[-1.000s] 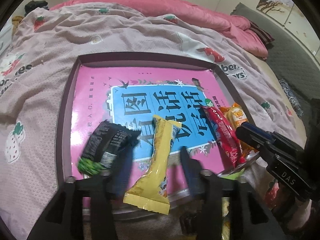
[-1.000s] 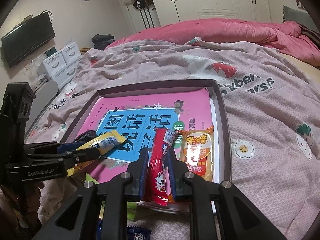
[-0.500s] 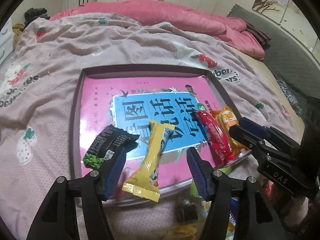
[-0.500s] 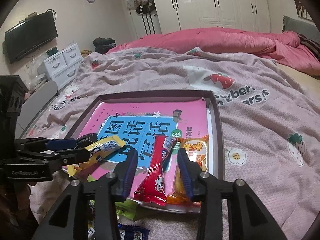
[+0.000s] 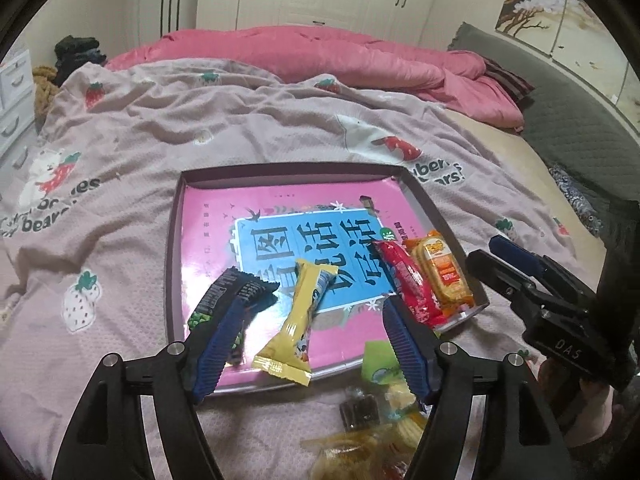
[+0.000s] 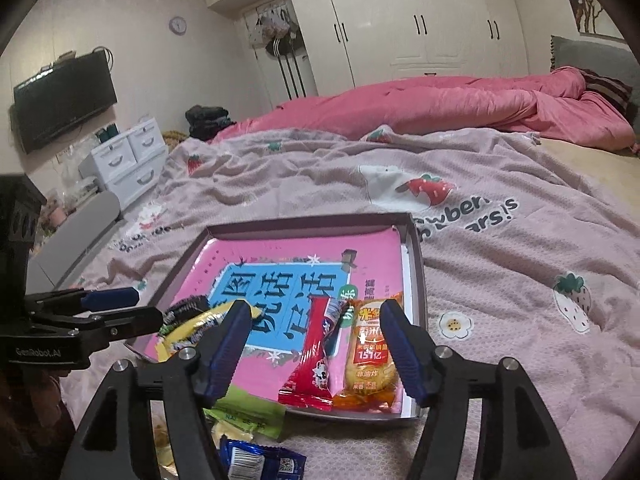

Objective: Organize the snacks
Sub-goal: 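Lower both packets onto the book and open both tools, then pull both open tools back from the tray toward the remaining snack pile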

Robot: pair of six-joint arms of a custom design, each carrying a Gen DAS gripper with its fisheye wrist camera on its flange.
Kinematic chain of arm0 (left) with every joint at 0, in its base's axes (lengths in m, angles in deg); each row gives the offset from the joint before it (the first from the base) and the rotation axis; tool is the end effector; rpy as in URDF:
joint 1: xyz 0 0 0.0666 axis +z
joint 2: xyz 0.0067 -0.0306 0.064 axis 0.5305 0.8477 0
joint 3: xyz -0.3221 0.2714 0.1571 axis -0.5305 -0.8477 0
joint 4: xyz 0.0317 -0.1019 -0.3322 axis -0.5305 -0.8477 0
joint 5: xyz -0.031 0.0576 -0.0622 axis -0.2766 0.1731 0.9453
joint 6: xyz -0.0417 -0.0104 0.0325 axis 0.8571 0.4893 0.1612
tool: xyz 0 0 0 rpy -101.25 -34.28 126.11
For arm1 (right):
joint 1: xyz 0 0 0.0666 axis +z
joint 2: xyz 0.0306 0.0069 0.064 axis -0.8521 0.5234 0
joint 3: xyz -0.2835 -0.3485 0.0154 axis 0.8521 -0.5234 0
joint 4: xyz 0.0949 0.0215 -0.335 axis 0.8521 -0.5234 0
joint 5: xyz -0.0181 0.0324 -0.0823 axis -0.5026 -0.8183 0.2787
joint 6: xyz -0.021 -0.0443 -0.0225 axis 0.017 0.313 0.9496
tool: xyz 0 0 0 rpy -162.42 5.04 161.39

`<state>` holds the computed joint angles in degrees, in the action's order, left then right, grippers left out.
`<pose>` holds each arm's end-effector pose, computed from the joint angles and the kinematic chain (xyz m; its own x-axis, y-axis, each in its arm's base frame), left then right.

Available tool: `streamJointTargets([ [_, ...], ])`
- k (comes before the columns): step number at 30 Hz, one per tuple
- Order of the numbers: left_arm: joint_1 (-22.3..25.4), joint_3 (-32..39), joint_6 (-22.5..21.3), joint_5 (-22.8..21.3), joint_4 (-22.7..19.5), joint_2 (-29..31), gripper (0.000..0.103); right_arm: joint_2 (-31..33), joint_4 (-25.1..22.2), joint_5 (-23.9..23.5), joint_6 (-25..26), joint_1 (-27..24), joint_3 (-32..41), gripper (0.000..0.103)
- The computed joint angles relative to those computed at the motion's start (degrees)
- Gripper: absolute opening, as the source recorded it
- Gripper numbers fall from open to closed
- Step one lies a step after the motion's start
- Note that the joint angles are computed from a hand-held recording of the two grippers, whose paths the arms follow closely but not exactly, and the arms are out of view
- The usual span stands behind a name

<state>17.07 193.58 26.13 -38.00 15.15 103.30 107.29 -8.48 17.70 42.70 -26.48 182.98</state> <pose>0.6368 -0.1847 0.4946 -0.6822 0.3874 -0.6201 0.6073 0.7725 -0.1855 0.5114 0.2999 0.4676 -0.5379 0.2908 -0.7912 0.1693 0.9568 0.2365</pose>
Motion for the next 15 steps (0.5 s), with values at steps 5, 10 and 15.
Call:
streamJointTargets([
  [5,0.70,-1.51,0.23,0.92,1.02,-1.76,0.075,-2.00,2.39,2.08,-1.13,0.80,-1.96,0.068],
  [10,1.37,-2.09,0.56,2.52,0.93,-2.75,0.075,-4.00,4.65,3.38,-2.72,1.27,-4.08,0.071],
  [15,1.81,-2.92,-0.33,3.09,0.64,-3.68,0.075,-5.17,4.39,3.87,-4.58,1.98,-5.03,0.072],
])
